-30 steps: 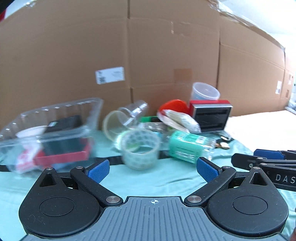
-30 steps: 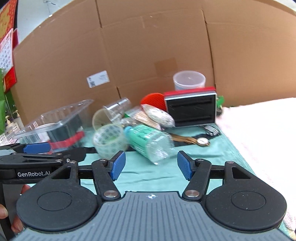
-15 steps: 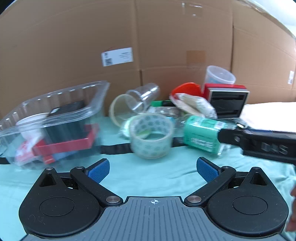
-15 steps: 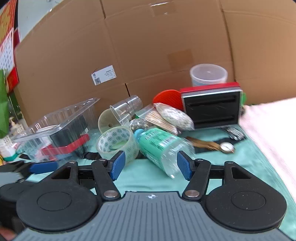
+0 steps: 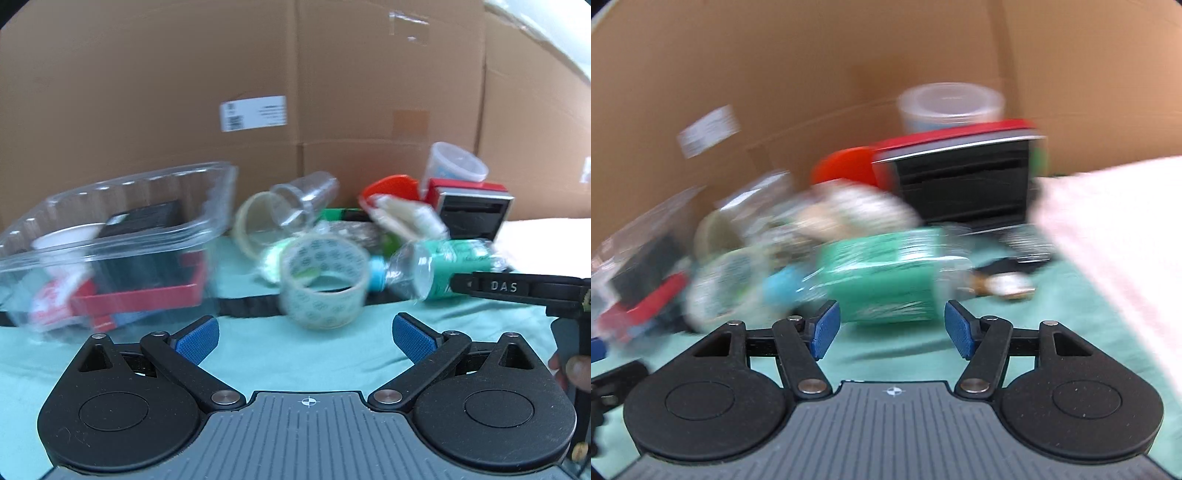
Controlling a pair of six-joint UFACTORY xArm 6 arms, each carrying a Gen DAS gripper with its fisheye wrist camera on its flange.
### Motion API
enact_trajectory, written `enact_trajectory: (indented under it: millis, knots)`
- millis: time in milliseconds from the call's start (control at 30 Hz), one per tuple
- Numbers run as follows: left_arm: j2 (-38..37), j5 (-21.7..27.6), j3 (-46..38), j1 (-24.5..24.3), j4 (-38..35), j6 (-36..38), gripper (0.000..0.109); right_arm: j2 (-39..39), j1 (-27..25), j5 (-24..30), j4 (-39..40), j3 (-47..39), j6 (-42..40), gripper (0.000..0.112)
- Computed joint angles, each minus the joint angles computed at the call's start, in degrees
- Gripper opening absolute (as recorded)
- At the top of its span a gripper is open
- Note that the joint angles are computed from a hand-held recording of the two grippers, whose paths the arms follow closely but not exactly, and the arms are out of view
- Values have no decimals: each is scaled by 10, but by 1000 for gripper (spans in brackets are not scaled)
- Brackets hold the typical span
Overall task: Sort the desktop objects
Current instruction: 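Move the right tool toward the green-labelled water bottle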
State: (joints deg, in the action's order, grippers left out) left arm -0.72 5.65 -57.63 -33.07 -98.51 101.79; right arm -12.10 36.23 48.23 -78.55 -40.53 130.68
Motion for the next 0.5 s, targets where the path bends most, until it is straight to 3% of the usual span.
enact_trajectory:
  millis: [233, 333, 500]
  knots:
    - [45, 118, -36, -15, -46, 43, 103, -107, 13, 44, 17, 86, -6, 70]
    - [74, 112, -61, -32, -77, 64, 103, -116, 16, 47, 4, 91, -12, 70]
    - [121, 79, -103, -54, -57, 39, 103, -114, -26, -10, -43, 82, -17, 70]
